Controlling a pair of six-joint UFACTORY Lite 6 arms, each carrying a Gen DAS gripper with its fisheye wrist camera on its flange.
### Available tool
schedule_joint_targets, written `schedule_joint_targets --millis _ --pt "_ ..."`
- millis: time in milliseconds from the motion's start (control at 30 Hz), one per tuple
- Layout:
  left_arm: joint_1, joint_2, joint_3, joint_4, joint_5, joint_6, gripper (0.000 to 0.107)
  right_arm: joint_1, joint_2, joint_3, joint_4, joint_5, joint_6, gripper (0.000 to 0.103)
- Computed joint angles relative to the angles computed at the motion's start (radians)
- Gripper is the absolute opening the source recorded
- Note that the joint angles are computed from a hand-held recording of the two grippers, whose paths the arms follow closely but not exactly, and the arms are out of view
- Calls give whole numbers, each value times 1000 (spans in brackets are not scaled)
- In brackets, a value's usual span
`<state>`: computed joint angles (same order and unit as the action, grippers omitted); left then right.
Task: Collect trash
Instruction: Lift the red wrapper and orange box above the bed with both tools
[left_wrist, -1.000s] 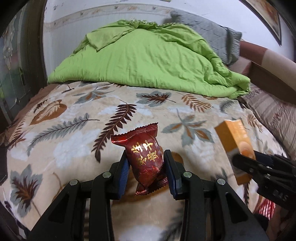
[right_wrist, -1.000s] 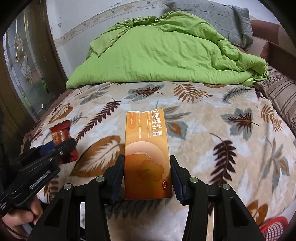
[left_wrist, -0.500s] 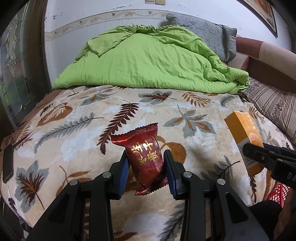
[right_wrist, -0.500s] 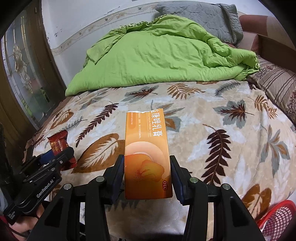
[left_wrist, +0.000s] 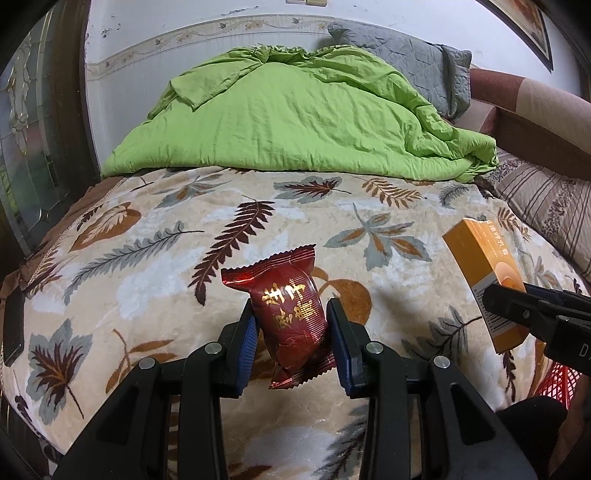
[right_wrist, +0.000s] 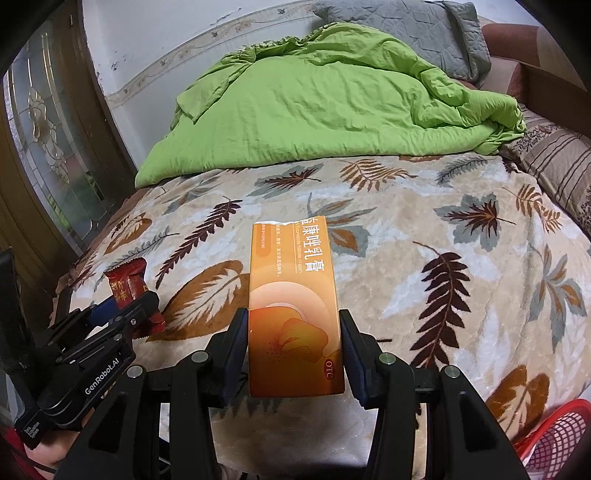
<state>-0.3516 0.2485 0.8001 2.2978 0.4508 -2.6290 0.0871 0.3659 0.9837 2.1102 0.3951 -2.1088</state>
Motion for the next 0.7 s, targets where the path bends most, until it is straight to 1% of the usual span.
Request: schedule_joint_targets --millis 300,533,600,700 --pt "0 15 10 15 -1 -8 35 -4 -3 -4 3 7 -3 51" --pt "-10 26 18 57 -11 -46 35 -26 -23 -24 -31 36 52 51" --pt "-11 21 16 86 -15 -65 35 -40 -35 -38 -65 45 94 51" --pt "-33 10 13 69 -13 -42 35 -65 -84 -95 -76 69 94 51"
